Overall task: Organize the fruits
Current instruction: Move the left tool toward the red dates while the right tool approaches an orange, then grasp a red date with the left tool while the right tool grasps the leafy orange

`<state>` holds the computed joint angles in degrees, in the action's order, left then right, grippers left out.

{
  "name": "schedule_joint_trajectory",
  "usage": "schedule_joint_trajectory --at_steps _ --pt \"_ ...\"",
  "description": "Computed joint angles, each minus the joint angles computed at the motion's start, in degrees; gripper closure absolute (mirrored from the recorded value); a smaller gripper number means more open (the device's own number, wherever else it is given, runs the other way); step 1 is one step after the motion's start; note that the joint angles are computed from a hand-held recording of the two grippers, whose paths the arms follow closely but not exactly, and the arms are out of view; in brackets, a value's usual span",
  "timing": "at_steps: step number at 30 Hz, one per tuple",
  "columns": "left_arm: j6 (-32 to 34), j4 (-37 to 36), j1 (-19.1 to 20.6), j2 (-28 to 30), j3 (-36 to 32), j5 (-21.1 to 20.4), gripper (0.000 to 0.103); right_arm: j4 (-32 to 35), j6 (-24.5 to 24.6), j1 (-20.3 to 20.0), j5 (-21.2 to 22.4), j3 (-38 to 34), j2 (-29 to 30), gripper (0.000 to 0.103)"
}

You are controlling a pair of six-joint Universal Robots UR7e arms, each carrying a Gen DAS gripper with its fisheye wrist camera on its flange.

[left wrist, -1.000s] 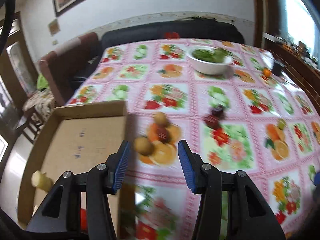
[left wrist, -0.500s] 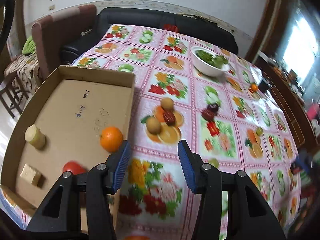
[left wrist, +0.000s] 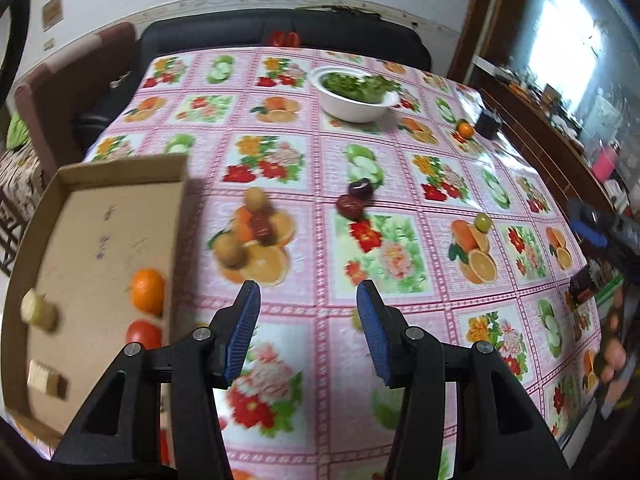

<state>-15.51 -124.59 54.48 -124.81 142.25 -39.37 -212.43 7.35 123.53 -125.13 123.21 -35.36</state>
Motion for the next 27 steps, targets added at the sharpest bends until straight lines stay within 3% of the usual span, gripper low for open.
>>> schedule_joint_trajectory --at_steps 6,13,17,22,25,26,27 --pt "8.9 -13.3 4.2 13.3 -2.3 -3.9 0.055 2.8 -5.4 -4.4 0.9 -7.6 0.5 0.049" --pt "15.8 -22.7 9.7 26.6 -7.1 -5.0 0.055 12.6 -6.1 -11.5 1.0 -22.0 4.9 0.049" --pt "17.4 -25.1 12.5 30.5 -9.0 -5.5 0.055 16.4 -8.8 -13.8 -0.2 -30.4 9.7 0.049" --pt "20.2 -26.5 14.9 32.3 -10.4 -9.2 0.055 18.3 -11.0 -15.1 -3.2 -39.7 14.8 0.049" --pt "21.2 -28.3 15.6 33.5 -10.3 -8.9 0.055 24.6 -10.9 -15.4 -5.9 -46.2 17.4 0.05" --pt "22.1 -29.9 15.6 33.7 -9.9 -8.9 0.059 27.1 -10.5 -15.5 -7.4 -48.5 18.4 0.051" --pt "22.8 -30.9 15.6 34.0 -9.8 -8.5 0.065 29.3 -10.0 -15.8 -7.9 -49.9 19.0 0.059"
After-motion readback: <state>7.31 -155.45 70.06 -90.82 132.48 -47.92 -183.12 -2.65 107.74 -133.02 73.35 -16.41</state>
